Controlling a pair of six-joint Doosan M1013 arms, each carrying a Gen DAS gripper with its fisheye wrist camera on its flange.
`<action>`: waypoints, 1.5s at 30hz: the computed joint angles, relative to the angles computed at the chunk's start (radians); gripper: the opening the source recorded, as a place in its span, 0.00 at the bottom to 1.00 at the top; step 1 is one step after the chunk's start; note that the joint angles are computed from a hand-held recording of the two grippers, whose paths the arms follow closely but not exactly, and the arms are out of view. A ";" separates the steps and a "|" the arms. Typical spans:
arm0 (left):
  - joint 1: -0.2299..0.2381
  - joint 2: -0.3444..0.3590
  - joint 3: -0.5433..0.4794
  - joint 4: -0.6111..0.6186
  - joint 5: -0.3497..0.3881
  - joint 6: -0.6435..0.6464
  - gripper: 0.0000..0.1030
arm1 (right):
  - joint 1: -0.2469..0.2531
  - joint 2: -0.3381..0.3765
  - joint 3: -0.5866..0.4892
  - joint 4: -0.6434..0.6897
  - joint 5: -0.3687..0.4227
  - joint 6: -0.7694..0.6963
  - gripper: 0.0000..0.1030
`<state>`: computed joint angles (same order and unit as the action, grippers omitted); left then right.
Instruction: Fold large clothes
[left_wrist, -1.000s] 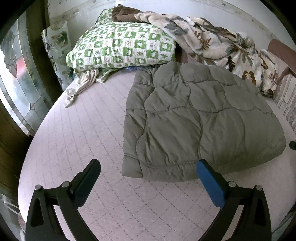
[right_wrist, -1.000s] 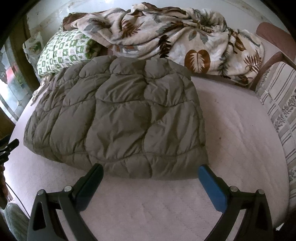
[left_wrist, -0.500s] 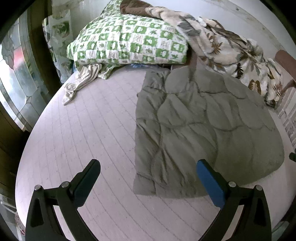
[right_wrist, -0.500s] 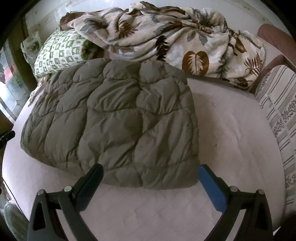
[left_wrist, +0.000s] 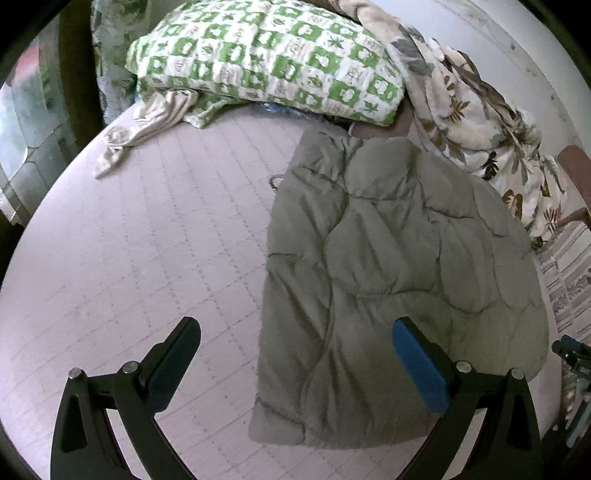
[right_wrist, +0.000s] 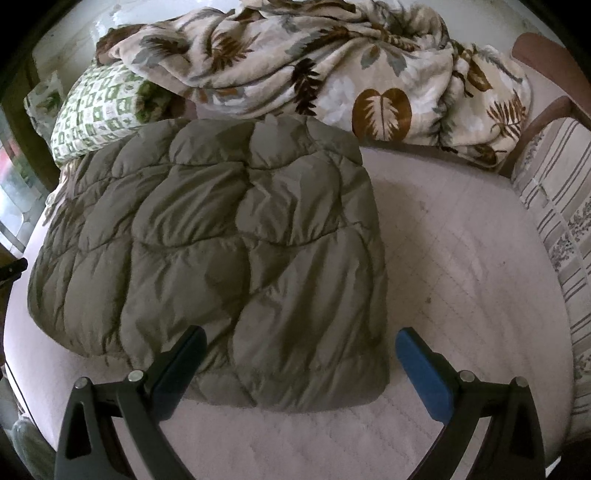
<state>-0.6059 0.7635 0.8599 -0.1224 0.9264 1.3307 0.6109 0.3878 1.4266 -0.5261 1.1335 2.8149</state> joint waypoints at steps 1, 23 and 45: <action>-0.002 0.008 -0.013 -0.002 0.007 0.007 1.00 | -0.004 0.000 0.001 0.004 -0.003 -0.001 1.00; -0.046 0.139 -0.207 0.175 0.232 -0.036 1.00 | -0.049 -0.016 0.039 0.033 -0.024 0.023 1.00; -0.016 0.261 -0.441 0.065 0.389 0.137 1.00 | -0.225 -0.038 0.121 0.380 -0.263 -0.156 1.00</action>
<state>-0.6215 1.0246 0.4192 -0.0573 1.3153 1.4674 0.3863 0.3495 1.5474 -0.1460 0.8702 2.6586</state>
